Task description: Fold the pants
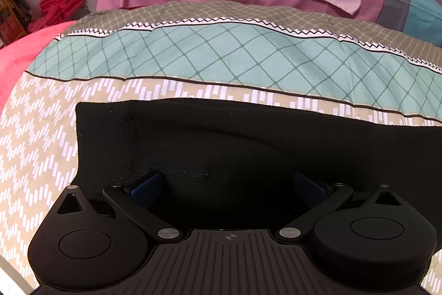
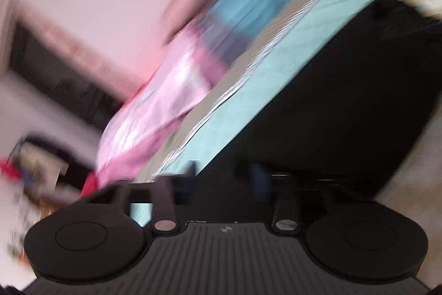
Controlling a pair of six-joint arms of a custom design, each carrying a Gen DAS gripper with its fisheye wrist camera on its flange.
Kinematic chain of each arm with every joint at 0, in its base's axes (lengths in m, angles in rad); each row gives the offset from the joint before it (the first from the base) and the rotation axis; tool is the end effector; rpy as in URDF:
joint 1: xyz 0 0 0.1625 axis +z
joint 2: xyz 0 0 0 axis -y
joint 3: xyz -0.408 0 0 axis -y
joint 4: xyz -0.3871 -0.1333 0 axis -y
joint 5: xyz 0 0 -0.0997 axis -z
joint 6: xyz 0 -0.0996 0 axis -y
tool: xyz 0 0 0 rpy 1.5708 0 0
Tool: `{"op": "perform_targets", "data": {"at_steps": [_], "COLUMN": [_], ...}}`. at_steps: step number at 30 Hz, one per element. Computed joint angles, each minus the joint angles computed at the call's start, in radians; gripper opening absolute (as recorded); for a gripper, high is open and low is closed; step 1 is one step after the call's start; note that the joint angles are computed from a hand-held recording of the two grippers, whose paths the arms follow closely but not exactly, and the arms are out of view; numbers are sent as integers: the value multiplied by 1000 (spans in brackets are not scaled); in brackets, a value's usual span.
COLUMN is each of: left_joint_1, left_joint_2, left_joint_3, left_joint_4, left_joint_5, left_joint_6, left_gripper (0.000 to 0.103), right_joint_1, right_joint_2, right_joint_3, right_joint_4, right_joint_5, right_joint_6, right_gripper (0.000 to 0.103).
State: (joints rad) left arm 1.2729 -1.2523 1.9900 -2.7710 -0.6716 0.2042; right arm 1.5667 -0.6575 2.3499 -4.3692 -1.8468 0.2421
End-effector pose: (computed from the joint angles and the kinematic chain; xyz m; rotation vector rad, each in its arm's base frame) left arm 0.0461 -0.5697 0.2786 0.3050 2.1976 -0.5683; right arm 0.1045 -0.4068 0.0738 -0.5321 -2.5135 1.6111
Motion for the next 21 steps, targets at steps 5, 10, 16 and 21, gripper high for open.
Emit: {"op": "perform_targets", "data": {"at_steps": [5,10,16,21], "left_joint_1": [0,-2,-1,-21], "left_joint_2": [2,12,8,-51], "left_joint_3": [14,21,26,31], "left_joint_4": [-42,-76,-83,22], "left_joint_5": [1,13,6,-8], "left_joint_6": [22,31,57,31], "left_gripper": [103,103,103,103], "right_joint_1": [69,163,121,220], "right_joint_2": [9,39,41,64], "right_joint_3": [-35,-37,-51,-125], "right_joint_4": [-163,2,123,26], "right_joint_5": [-297,-142,-86,-388], "right_joint_6": [41,-67,-85,-43], "right_gripper": [27,60,14,42]}}
